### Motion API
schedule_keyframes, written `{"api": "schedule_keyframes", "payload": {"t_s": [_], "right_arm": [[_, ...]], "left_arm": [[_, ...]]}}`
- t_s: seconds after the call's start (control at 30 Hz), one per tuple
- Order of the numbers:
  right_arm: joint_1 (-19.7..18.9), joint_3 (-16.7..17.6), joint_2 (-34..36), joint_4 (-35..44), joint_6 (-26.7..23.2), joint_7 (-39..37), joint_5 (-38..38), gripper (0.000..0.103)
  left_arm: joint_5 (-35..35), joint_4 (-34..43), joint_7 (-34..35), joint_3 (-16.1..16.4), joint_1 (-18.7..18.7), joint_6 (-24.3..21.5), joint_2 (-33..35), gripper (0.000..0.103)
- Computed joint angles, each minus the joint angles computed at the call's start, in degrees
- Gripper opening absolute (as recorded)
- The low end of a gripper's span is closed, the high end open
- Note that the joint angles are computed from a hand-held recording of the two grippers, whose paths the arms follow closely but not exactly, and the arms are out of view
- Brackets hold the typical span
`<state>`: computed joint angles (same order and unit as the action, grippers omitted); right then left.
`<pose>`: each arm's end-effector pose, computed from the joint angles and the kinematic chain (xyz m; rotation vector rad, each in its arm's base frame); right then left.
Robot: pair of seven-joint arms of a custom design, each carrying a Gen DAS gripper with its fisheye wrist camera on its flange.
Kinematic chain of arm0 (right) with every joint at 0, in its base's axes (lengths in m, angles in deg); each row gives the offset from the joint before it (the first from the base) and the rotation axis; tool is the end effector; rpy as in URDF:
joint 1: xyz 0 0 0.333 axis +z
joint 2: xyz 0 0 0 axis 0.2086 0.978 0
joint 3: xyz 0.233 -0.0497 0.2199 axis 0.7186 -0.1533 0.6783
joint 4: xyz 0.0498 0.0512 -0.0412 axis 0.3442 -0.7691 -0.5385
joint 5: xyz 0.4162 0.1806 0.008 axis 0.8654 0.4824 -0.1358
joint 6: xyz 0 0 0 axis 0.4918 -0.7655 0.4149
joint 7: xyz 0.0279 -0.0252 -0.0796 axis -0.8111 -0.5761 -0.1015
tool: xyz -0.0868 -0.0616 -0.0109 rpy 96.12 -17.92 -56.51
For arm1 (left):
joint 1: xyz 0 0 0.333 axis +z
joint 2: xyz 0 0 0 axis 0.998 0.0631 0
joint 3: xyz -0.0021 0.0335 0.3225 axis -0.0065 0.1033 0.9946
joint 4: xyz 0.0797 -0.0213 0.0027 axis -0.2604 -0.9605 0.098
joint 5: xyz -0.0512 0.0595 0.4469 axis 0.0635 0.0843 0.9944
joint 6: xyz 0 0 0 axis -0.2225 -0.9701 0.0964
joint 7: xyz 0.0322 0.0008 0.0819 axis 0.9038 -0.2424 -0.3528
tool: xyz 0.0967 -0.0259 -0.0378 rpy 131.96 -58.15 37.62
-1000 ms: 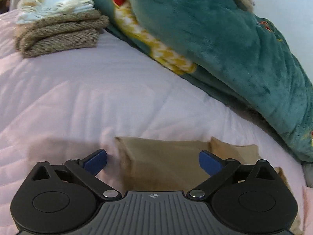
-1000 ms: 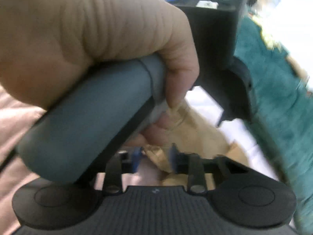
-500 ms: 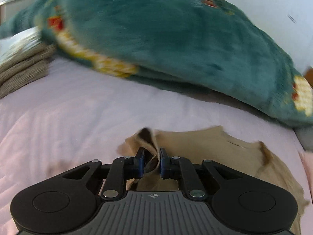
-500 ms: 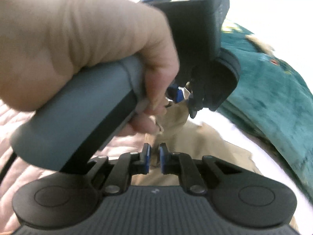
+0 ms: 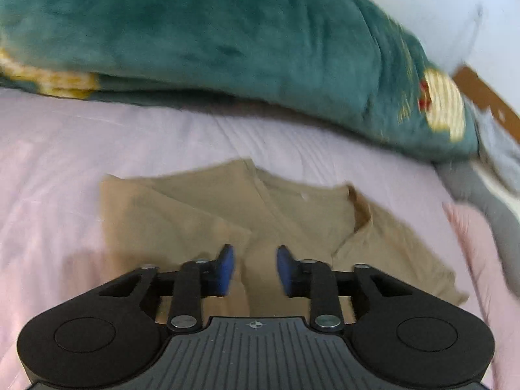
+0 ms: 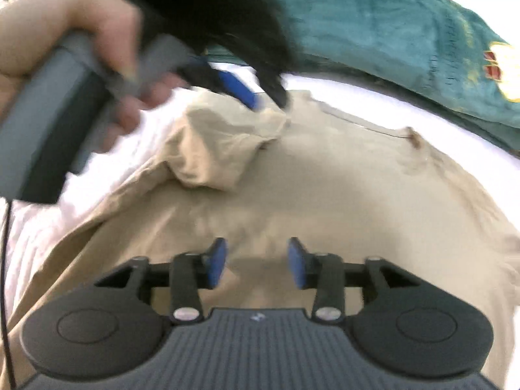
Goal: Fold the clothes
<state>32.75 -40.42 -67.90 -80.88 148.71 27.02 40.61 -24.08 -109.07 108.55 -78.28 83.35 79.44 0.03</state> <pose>0.4511 0.2538 0.4626 -2.0825 1.4011 -0.5994 0.6280 -0.1039 0.5916 -1.9741 1.8072 -1.0829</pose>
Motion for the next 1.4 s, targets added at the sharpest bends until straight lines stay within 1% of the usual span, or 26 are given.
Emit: {"api": "schedule_keyframes", "payload": {"t_s": [0.07,0.1,0.13,0.2,0.3,0.33,0.43,0.5,0.57,0.63,0.67,0.7,0.73,0.77,0.83,0.93,1.0,1.03,1.07,1.13,1.2,1.27,1.33,1.37,1.4], "right_arm": [[1.1,-1.0,-2.0,-0.6,-0.6,-1.0,1.7,0.046],[1.5,-1.5,-2.0,0.0,-0.9,-1.6,2.5,0.046],[1.7,-2.3,-1.0,1.5,-0.9,-2.9,3.0,0.047],[2.8,-2.9,-2.6,1.5,-2.0,-5.0,4.7,0.047],[3.9,-3.6,-3.2,2.5,-4.8,-7.6,7.4,0.047],[4.3,-3.8,-3.9,2.3,-5.8,-8.3,8.5,0.047],[6.8,-5.9,-6.0,1.3,-9.3,-11.4,14.2,0.047],[7.7,-6.4,-8.0,-0.1,-11.3,-13.4,16.8,0.047],[8.3,-6.3,-11.8,-2.2,-14.7,-15.0,18.1,0.047],[7.4,-5.7,-16.5,-4.8,-17.6,-15.0,18.1,0.047],[6.6,-5.3,-18.9,-6.1,-19.0,-14.4,17.8,0.047],[4.9,-5.0,-21.0,-7.1,-20.1,-12.9,17.1,0.047],[3.4,-4.7,-23.0,-8.1,-21.1,-11.4,16.4,0.047],[1.7,-4.6,-24.9,-8.9,-22.1,-9.7,15.6,0.047],[-2.8,-4.7,-26.3,-9.1,-22.4,-4.9,14.1,0.047],[-9.1,-6.6,-25.3,-8.9,-19.7,2.6,13.4,0.047],[-12.4,-7.8,-23.6,-8.4,-15.5,5.9,12.5,0.047],[-14.2,-8.2,-22.4,-8.1,-13.2,7.6,12.0,0.047],[-16.0,-8.4,-21.2,-7.8,-10.5,9.3,11.1,0.047],[-18.1,-9.2,-18.2,-6.9,-6.8,11.2,10.3,0.047],[-19.2,-9.8,-15.4,-6.2,-4.6,12.4,9.7,0.047],[-19.8,-10.6,-12.4,-5.5,-2.5,12.7,9.3,0.047],[-20.5,-10.7,-9.8,-4.7,-1.3,12.6,8.4,0.047],[-21.3,-10.4,-8.8,-4.7,-0.2,13.0,7.8,0.047],[-21.9,-10.3,-7.9,-4.6,0.9,13.5,7.3,0.047]], "left_arm": [[3.1,-2.3,-3.4,-0.1,0.9,0.4,-3.1,0.043],[5.2,-3.8,-5.2,-0.2,1.6,-0.3,-5.2,0.047],[6.7,-5.2,-6.5,-0.1,2.3,-1.8,-7.3,0.048],[9.8,-7.3,-9.8,-0.1,3.9,-6.7,-11.3,0.050],[16.0,-10.2,-15.5,-0.9,6.7,-16.6,-16.7,0.054],[16.7,-12.0,-16.9,-0.9,7.2,-18.5,-19.0,0.054],[16.1,-18.0,-19.8,-0.4,7.4,-21.7,-26.3,0.054],[16.1,-20.1,-20.0,-0.6,7.0,-25.8,-29.9,0.054],[16.1,-21.5,-19.2,-0.6,6.2,-29.9,-33.3,0.054],[15.3,-23.0,-17.6,-0.2,5.1,-33.0,-37.0,0.054],[15.0,-23.7,-16.7,-0.2,4.6,-33.7,-38.5,0.054],[14.3,-24.2,-16.1,-0.2,4.1,-33.5,-39.6,0.054],[13.3,-24.6,-16.2,-0.3,3.7,-32.2,-40.1,0.054],[12.1,-25.0,-16.8,-0.7,3.5,-29.9,-40.0,0.054],[9.5,-24.1,-17.9,-1.7,2.3,-23.4,-36.8,0.054],[5.2,-18.2,-16.3,-2.8,-1.7,-12.8,-26.2,0.054],[1.4,-12.0,-13.9,-2.7,-5.1,-7.1,-18.0,0.055],[0.5,-8.2,-12.8,-3.0,-6.3,-5.6,-13.6,0.055],[0.9,-3.8,-12.1,-3.7,-6.9,-5.3,-9.2,0.055],[0.9,4.2,-9.9,-4.6,-8.4,-5.6,-1.6,0.057],[4.8,12.5,-9.7,-6.0,-9.3,-8.4,5.7,0.058],[10.0,18.0,-8.9,-7.1,-11.1,-10.0,10.9,0.061],[12.5,23.1,-7.2,-7.7,-12.9,-13.7,15.8,0.061],[13.3,25.2,-6.7,-7.9,-13.8,-14.8,17.9,0.061],[14.1,26.4,-7.0,-7.8,-14.6,-14.1,19.3,0.061]]}}
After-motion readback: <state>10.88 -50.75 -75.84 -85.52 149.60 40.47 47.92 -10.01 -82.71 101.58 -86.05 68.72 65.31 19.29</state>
